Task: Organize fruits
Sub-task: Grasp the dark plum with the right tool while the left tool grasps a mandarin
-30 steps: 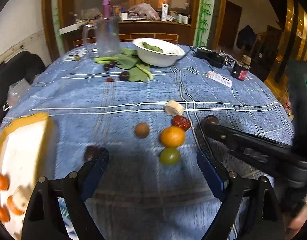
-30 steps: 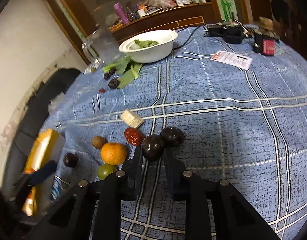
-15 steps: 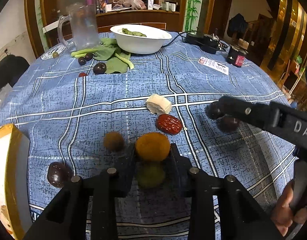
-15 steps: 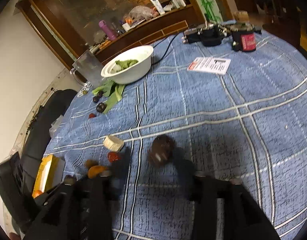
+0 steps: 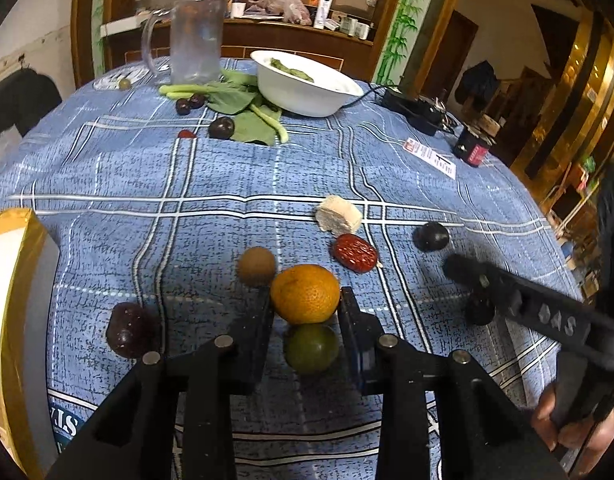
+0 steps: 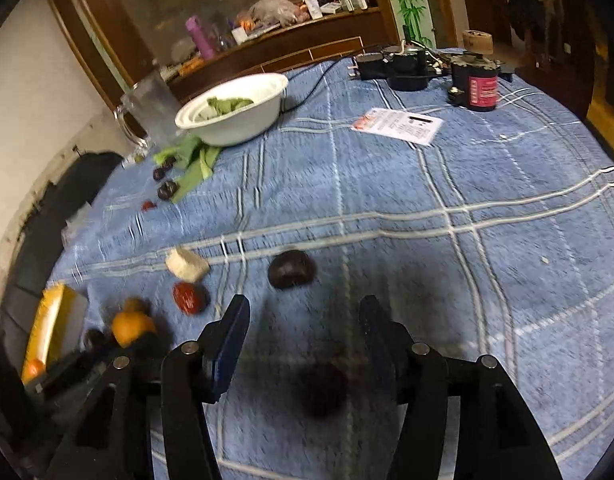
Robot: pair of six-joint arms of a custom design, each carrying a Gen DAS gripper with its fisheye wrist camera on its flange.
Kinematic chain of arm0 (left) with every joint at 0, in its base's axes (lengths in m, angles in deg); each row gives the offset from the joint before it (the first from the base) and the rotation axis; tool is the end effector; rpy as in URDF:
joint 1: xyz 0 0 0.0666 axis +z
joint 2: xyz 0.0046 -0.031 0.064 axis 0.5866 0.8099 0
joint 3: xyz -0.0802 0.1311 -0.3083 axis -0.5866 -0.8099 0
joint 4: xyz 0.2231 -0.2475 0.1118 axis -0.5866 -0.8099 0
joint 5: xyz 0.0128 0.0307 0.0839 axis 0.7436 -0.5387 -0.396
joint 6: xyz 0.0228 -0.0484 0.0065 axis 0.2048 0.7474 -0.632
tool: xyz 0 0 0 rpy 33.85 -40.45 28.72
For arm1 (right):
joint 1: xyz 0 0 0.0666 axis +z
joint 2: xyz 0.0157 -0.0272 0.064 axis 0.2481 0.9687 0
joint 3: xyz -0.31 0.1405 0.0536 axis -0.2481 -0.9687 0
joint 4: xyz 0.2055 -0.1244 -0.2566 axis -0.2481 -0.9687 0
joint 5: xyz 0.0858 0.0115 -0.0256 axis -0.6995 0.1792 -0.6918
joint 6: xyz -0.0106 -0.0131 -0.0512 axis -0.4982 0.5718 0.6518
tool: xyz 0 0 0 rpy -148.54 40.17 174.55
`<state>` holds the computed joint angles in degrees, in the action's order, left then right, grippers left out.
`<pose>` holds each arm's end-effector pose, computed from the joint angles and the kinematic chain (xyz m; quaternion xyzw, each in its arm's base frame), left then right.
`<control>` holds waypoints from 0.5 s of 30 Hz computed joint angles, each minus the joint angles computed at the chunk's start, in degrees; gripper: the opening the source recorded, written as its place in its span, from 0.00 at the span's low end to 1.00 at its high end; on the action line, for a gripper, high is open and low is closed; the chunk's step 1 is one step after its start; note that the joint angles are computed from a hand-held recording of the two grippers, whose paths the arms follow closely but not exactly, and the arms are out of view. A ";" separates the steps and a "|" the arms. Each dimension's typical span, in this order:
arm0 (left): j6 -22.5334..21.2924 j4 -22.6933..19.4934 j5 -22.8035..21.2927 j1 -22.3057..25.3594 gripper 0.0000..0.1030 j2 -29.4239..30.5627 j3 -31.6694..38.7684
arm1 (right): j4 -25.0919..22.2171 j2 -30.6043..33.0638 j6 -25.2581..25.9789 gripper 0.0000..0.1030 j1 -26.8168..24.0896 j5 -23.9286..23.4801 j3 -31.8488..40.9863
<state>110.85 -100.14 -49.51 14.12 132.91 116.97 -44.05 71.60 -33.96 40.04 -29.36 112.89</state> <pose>0.2864 -0.1130 0.3791 -0.0213 0.9374 -0.1102 0.3297 0.3423 0.1668 0.3417 -0.0057 0.9362 0.1822 0.3007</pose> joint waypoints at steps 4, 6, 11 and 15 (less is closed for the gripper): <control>1.30 0.33 4.06 2.41 0.30 0.22 -0.31 | -2.18 -0.84 0.97 0.59 0.70 1.60 -0.29; 1.87 0.64 6.25 3.60 0.30 0.26 -0.38 | -4.38 0.02 2.47 0.44 3.04 7.05 0.89; 2.49 0.96 8.29 4.77 0.30 0.20 -0.43 | -8.49 1.68 5.27 0.23 8.25 17.57 2.93; 3.30 1.42 10.61 5.86 0.30 -0.97 -0.72 | -8.38 -0.40 4.79 0.22 10.18 19.00 1.53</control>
